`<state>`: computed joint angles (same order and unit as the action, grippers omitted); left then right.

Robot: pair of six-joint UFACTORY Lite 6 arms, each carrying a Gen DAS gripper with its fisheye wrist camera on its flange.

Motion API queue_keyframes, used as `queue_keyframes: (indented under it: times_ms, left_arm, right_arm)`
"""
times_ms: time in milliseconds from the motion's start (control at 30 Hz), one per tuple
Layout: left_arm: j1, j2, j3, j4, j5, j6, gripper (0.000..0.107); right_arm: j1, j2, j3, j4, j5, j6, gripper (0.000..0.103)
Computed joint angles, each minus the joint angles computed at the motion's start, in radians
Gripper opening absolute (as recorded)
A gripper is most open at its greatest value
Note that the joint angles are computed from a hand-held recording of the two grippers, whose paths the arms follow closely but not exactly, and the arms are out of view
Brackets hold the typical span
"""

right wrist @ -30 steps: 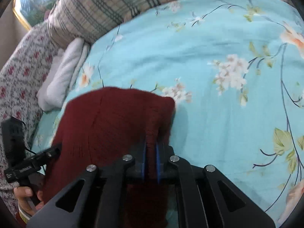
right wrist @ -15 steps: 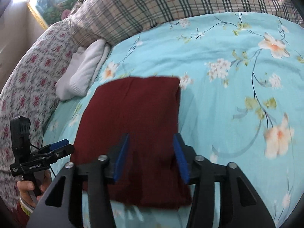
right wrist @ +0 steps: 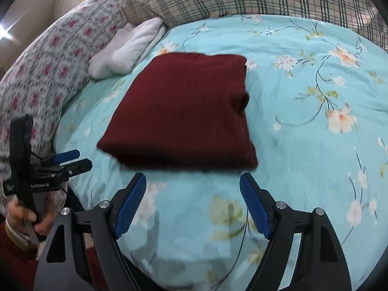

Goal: Fold large clothes

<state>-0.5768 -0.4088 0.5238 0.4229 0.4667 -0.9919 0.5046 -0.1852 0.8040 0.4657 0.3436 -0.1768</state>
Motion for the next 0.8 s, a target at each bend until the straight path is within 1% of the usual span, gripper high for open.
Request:
queue_keyframes:
  times_ms: [33,67,100,133,200,233,267,300,400,433,633,733,800]
  left_arm:
    - [-0.008,-0.015,0.009,-0.032,0.038,0.047,0.094]
    - [-0.031,-0.033,0.018,-0.022,0.088,0.052,0.094]
    - [-0.073,-0.029,0.034,0.03,0.146,0.015,0.094]
    - [-0.14,-0.018,0.054,0.122,0.229,-0.063,0.094]
    - [-0.266,0.018,0.089,0.274,0.384,-0.265,0.095]
    - [-0.308,0.032,0.101,0.325,0.441,-0.32,0.098]
    - [-0.32,0.037,0.107,0.344,0.455,-0.333,0.101]
    - [-0.317,0.04,0.108,0.351,0.453,-0.331,0.102]
    - [-0.26,0.074,0.114,0.292,0.386,-0.284,0.102]
    - [-0.253,0.088,0.112,0.298,0.368,-0.297,0.102]
    - [-0.234,0.158,0.144,0.323,0.356,-0.316,0.102]
    - [-0.217,0.172,0.17,0.332,0.349,-0.31,0.102]
    - [-0.217,0.176,0.19,0.34,0.361,-0.31,0.102]
  right_arm:
    - [0.008,-0.014,-0.009,-0.017,0.006,0.019,0.08]
    - [0.017,-0.035,-0.021,-0.035,0.018,0.034,0.081]
    - [0.028,-0.049,-0.027,-0.06,0.028,0.058,0.083]
    - [0.035,-0.059,-0.026,-0.079,0.043,0.07,0.086]
    - [0.056,-0.088,-0.026,-0.114,0.069,0.096,0.103]
    - [0.069,-0.113,-0.033,-0.131,0.071,0.108,0.103]
    - [0.074,-0.124,-0.036,-0.147,0.067,0.122,0.103]
    - [0.081,-0.133,-0.04,-0.163,0.059,0.145,0.103]
    - [0.079,-0.122,-0.034,-0.163,0.053,0.166,0.103]
    - [0.083,-0.115,-0.028,-0.181,0.053,0.189,0.103]
    - [0.09,-0.051,0.008,-0.245,0.05,0.234,0.103]
    - [0.082,-0.014,0.036,-0.222,0.049,0.206,0.103]
    - [0.081,-0.001,0.051,-0.225,0.052,0.205,0.103]
